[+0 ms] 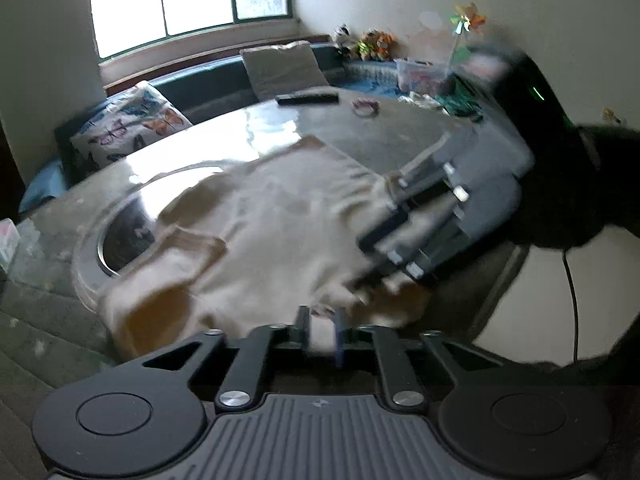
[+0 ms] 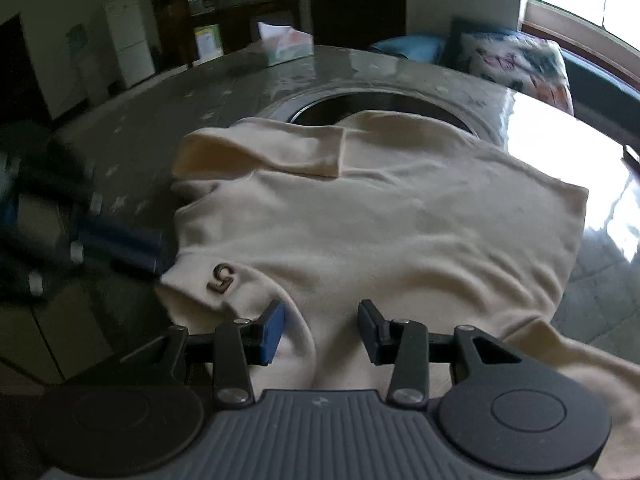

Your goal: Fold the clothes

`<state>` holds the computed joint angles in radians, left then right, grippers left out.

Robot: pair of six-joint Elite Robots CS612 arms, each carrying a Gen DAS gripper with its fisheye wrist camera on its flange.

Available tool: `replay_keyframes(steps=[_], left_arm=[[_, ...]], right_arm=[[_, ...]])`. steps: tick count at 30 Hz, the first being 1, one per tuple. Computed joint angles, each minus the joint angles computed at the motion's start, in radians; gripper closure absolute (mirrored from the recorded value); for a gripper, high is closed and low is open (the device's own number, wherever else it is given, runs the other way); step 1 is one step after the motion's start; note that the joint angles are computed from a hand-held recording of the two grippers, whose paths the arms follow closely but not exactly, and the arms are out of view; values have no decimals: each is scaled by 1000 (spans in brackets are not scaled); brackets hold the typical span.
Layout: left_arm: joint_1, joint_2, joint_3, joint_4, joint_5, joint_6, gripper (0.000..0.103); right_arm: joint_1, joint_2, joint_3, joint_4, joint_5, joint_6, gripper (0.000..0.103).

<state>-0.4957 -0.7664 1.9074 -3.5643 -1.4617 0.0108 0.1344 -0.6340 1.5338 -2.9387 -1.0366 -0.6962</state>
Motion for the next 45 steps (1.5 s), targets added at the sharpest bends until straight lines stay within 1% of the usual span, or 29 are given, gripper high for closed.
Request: replay_keyframes(steps=[1,3,5,7,11,12,14,16,19,23,25,28,31,33,34,41,43,44,45], left_arm=[[3,1,-9,0,19,-4,69],[9,6,-34,8,60,-16,69],[18,16,-68,34,96,-39,69],[29,28,-107,65,130,-61,69],[59,57,-202,137,160,-105,70],[67,67,-228,156,163,-109,74],[81,89,-287,199,174,-119,76],[97,113,-347,250,166,-134,79],[118,156,-440,319,151,-148,80],[140,204,-532,403,119,-165,80],[151,223,-567,439,91,-171,80],[168,246,-601,455,27,-182,79],[182,254,-611,455,-47,-180,79],[188,258,-615,455,-82,-176,79],[190,259,-616,460,-87,-173,79],[192,267,-634,499,-113,-133,80],[193,269,-637,502,-120,-124,80],[193,270,-638,500,-125,-123,81],[193,270,-637,496,-128,-121,86]], right_arm=[[-2,-2,1,2,3,-8,62],[-6,-3,-3,3,10,-9,62],[-10,1,-12,-18,6,14,62],[-14,11,-32,-36,-2,54,62],[-22,36,-82,-86,-34,145,62],[-24,43,-95,-98,-43,169,62],[-29,62,-131,-125,-64,228,62],[-32,86,-173,-152,-97,290,63],[-38,120,-238,-163,-138,370,63],[-45,169,-334,-136,-178,456,63],[-47,195,-382,-113,-191,487,63],[-50,230,-446,-77,-192,526,63],[-53,257,-495,-48,-186,552,63],[-53,270,-516,-32,-184,559,63],[-54,276,-526,-24,-183,562,63],[-52,300,-566,24,-175,569,72],[-50,304,-573,26,-176,570,79],[-49,305,-576,27,-176,570,84],[-48,306,-577,28,-175,570,90]])
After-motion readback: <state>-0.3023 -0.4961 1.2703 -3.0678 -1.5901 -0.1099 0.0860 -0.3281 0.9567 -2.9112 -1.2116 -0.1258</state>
